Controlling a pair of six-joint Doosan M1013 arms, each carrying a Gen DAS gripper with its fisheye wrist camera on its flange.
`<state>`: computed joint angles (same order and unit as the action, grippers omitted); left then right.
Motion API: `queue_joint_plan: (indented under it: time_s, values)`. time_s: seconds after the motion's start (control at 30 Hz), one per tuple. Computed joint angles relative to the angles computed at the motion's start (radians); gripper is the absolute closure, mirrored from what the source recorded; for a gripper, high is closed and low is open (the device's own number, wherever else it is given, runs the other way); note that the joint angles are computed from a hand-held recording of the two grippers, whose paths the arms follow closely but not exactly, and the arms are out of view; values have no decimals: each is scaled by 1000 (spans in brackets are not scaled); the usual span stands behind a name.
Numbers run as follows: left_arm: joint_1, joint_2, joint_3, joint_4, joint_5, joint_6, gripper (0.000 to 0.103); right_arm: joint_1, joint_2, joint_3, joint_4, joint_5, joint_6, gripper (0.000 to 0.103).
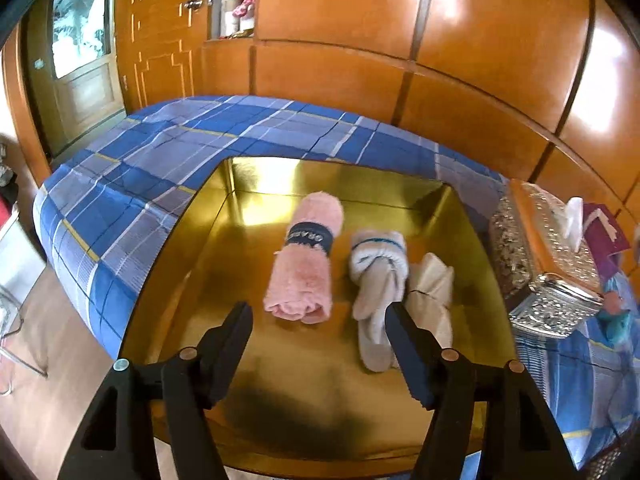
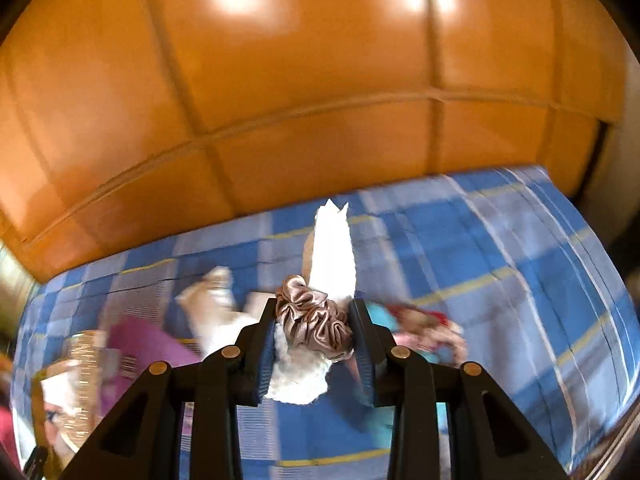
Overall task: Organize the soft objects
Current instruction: 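Carry the white cloth with brown scrunchie into the tray, open the right tool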
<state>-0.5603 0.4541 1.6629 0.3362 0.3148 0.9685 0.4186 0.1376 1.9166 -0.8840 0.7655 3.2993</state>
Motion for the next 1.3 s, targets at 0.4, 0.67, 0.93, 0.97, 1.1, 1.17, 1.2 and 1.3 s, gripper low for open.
queue_joint_plan:
  time_s: [0.4,0.67,0.93,0.97,1.1,1.17,1.2,1.3]
  values:
    - [-17,-19,17,43,-25,-6,21,38,156,-248,130,-70,-375,69]
    - [-21,-20,20,115,-16,-80,16,82,217,-326,173,-142,-522,69]
    - [-22,-22,22,154,-16,-115,15,135,265,-371,338,-244,-752,69]
    - [-22,-22,23,158,-16,-118,15,144,275,-382,367,-252,-791,69]
    - [-21,-23,24,166,-19,-124,15,171,298,-407,450,-264,-912,69]
    - [-20,-23,25,154,-21,-113,15,181,315,-425,497,-261,-988,69]
    - [-20,-23,24,153,-20,-113,15,186,325,-436,522,-253,-1032,69]
    - [-20,-23,24,148,-19,-111,14,193,354,-466,601,-229,-1146,69]
